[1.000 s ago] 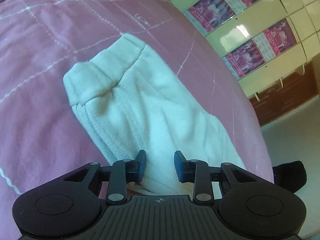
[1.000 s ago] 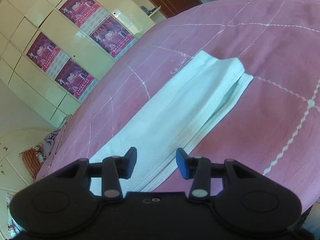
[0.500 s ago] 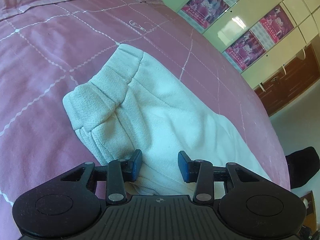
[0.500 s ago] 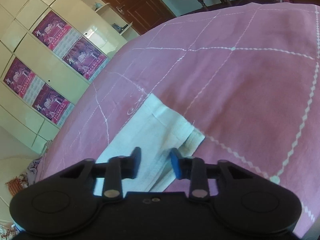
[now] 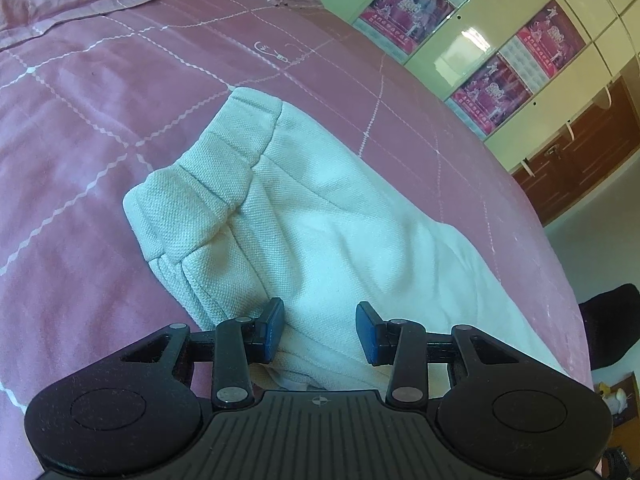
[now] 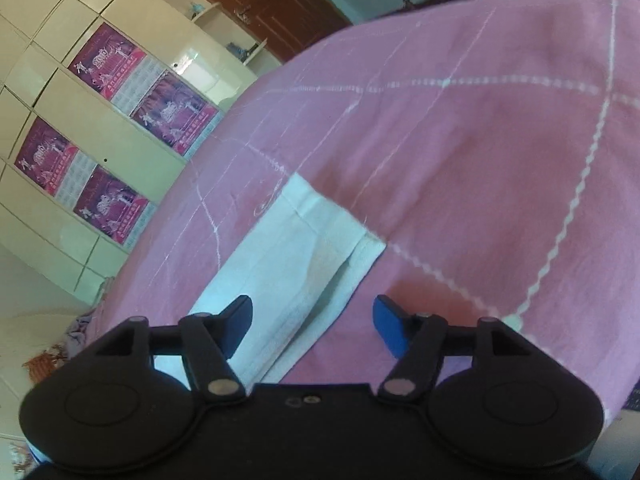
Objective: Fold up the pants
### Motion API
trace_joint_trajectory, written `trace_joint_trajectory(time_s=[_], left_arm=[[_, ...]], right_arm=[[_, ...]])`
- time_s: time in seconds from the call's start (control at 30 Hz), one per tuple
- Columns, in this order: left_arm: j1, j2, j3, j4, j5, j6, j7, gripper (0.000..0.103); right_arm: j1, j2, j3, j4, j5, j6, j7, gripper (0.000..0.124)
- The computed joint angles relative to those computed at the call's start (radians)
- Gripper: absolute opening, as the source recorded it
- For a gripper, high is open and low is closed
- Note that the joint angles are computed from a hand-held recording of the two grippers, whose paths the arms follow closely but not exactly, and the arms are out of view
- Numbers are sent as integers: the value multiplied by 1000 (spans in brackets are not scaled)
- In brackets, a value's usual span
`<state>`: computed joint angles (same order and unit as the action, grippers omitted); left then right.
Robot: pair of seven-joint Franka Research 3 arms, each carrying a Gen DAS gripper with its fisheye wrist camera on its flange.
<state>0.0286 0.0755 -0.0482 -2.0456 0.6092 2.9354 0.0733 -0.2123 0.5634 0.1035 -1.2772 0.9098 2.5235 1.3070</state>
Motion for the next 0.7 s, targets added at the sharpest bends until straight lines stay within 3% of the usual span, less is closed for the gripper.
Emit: trace_joint_trajectory(time_s=[0.07, 0.1, 0.13, 0.17, 0.2, 0.3, 0.33, 0.37, 0.4, 0.47, 0.53, 0.63, 0.7], left_arm=[[-6, 2, -1, 13, 21, -28, 8, 40], [-10, 3, -4, 22, 30, -50, 20, 40], [-14, 5, -7, 34, 41, -76, 35, 40], [-20, 6, -11, 47, 55, -108, 47, 40], [-26, 9, -15, 60, 65, -138, 62, 40], [-44, 20, -23, 97, 110, -219, 94, 40], [-50, 24, -24, 107, 129, -238, 95, 40], [-54, 27, -25, 114, 139, -253, 97, 40], [-56, 29, -26, 120, 140, -265, 104, 40], [-55, 24, -31, 126, 113, -283, 144, 40], [-56, -2, -31, 117, 107, -297, 144, 40], [-59, -56, -31, 94, 259, -354, 1, 40], [-46, -71, -35, 93, 338, -383, -65, 40]], right_arm=[[-15, 57, 19, 77, 18, -44, -20, 59], [-10, 87, 19, 119, 9, -51, -19, 48], [2, 124, 5, 176, -27, -76, 12, 16], [15, 147, -3, 217, -75, -83, 36, 9], [4, 147, 24, 223, -83, -63, 10, 8], [-55, 49, 121, 101, 108, 64, -229, 5], [-47, 26, 113, 70, 121, 107, -247, 5], [-18, 26, 70, 65, 81, 121, -195, 5], [30, 56, -8, 94, -22, 86, -73, 5], [48, 115, -58, 163, -159, -27, 90, 5], [41, 65, -39, 92, -124, 65, 45, 21], [85, -37, -56, -51, -188, 273, 10, 19], [77, -52, -19, -54, -198, 278, -62, 18]])
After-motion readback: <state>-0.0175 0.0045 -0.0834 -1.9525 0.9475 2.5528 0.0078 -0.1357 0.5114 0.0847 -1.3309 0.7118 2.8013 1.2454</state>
